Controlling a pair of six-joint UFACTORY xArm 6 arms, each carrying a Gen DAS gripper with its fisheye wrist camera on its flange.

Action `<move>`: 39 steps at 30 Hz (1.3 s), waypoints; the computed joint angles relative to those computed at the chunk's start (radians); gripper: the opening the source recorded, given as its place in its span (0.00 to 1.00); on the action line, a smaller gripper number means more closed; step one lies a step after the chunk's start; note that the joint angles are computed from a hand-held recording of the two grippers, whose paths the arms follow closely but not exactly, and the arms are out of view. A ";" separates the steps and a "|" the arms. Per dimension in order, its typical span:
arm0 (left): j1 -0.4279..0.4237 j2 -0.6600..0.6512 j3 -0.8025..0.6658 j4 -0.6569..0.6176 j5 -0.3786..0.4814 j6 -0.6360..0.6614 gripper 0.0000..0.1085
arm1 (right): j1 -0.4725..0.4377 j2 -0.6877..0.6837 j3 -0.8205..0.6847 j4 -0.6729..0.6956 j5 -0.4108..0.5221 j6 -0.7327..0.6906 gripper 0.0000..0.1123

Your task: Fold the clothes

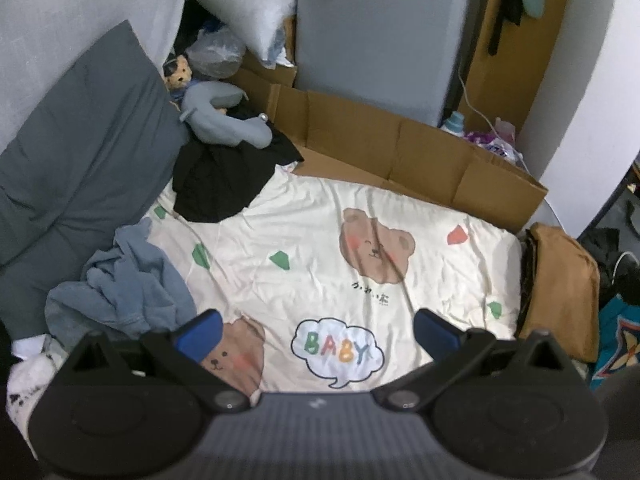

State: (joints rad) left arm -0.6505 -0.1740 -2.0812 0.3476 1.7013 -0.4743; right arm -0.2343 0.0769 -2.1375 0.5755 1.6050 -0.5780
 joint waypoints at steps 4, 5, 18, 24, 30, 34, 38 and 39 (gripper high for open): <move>-0.028 -0.041 0.101 0.008 -0.058 -0.013 0.95 | -0.024 -0.011 0.023 0.017 0.006 -0.021 0.91; -0.033 -0.045 0.114 0.012 -0.065 -0.015 0.95 | -0.029 -0.011 0.025 0.014 0.008 -0.025 0.91; -0.029 -0.033 0.159 0.004 -0.071 0.000 0.95 | -0.030 -0.017 0.080 -0.028 0.023 -0.041 0.91; -0.034 -0.037 0.167 0.018 -0.073 -0.003 0.95 | -0.053 0.069 -0.030 0.021 0.132 0.011 0.91; -0.005 -0.040 0.175 -0.020 -0.080 -0.008 0.95 | -0.064 0.088 -0.054 0.040 0.165 0.009 0.91; -0.009 -0.045 0.183 -0.007 -0.086 -0.009 0.95 | -0.063 0.109 -0.089 0.033 0.183 0.020 0.91; -0.006 -0.049 0.189 -0.008 -0.090 -0.007 0.95 | -0.047 0.104 -0.086 0.008 0.173 0.017 0.91; -0.002 -0.050 0.190 -0.011 -0.091 -0.005 0.95 | -0.044 0.099 -0.080 0.001 0.169 0.012 0.91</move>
State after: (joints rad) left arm -0.6528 -0.2241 -1.8912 0.3362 1.6098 -0.4795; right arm -0.2780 0.1760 -2.2172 0.5767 1.7736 -0.5662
